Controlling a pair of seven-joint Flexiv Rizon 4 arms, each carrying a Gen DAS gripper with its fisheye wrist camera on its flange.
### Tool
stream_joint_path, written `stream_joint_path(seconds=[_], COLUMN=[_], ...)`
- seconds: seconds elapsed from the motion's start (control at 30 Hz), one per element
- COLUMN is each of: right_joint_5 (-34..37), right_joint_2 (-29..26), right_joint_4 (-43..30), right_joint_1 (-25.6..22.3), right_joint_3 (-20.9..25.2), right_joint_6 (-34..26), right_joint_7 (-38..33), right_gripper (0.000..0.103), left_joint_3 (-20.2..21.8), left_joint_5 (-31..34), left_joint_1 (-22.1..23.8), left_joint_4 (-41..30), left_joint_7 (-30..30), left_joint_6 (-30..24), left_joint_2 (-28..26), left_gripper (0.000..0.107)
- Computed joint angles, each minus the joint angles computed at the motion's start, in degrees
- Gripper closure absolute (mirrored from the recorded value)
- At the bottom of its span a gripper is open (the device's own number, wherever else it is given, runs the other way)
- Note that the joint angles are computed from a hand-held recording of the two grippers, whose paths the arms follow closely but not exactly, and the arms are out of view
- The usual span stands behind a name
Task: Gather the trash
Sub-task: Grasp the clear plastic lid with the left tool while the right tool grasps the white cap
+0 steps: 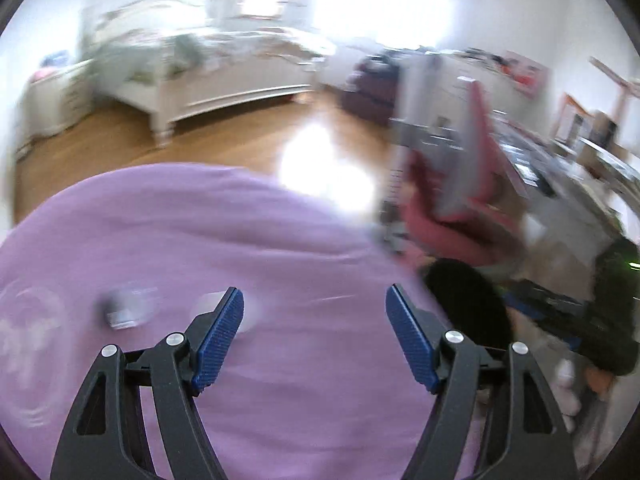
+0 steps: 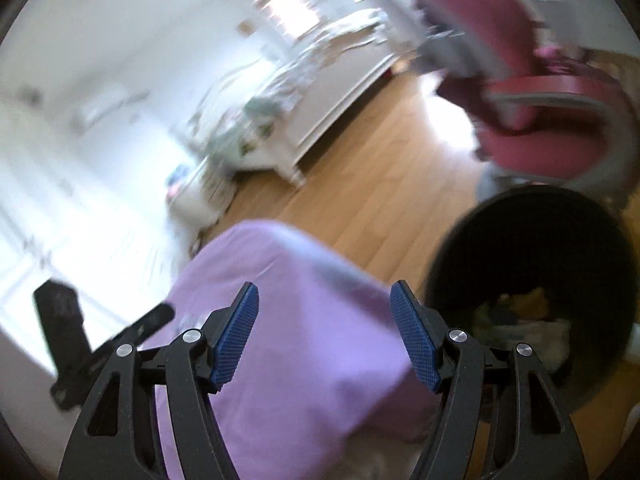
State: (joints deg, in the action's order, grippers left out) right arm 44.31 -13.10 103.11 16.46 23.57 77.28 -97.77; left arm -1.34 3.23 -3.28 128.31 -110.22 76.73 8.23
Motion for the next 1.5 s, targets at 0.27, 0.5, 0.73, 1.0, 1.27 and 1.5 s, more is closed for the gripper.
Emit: stream_joint_path(seconds=[0.27, 0.5, 0.73, 1.0, 1.27, 1.5], right_joint_5=[-16.91, -37.00, -52.00, -57.16, -42.53, -29.85], right_joint_2=[-5.43, -12.57, -17.35, -20.89, -15.63, -8.38], right_joint_4=[-6.12, -12.12, -15.23, -17.94, -13.57, -6.04], right_joint_1=[10.35, 19.16, 23.87, 24.80, 15.26, 7.54], right_joint_3=[-0.03, -4.16, -8.54, -8.01, 0.77, 4.41], right_joint_6=[-5.33, -9.73, -11.78, -13.18, -9.55, -0.95], right_joint_7=[4.68, 13.13, 20.67, 21.14, 14.70, 11.08], right_gripper=[0.035, 0.035, 0.035, 0.062, 0.066, 0.066], left_joint_3=[3.88, 4.87, 5.18, 3.38, 6.75, 8.19], left_joint_5=[3.34, -1.28, -6.12, 8.19, -10.24, -35.03], left_joint_1=[6.00, 5.71, 5.03, 8.11, -0.50, -16.57], left_joint_4=[3.14, 4.53, 4.50, 0.44, 9.26, 10.94], left_joint_7=[2.99, 10.97, 16.68, 8.07, 20.26, 33.26], left_joint_6=[-7.77, -2.96, -0.97, -6.28, 5.27, 14.36], left_joint_2=[2.56, -0.24, -2.00, -1.67, 1.70, 1.39], left_gripper=[0.033, 0.033, 0.038, 0.057, 0.057, 0.057])
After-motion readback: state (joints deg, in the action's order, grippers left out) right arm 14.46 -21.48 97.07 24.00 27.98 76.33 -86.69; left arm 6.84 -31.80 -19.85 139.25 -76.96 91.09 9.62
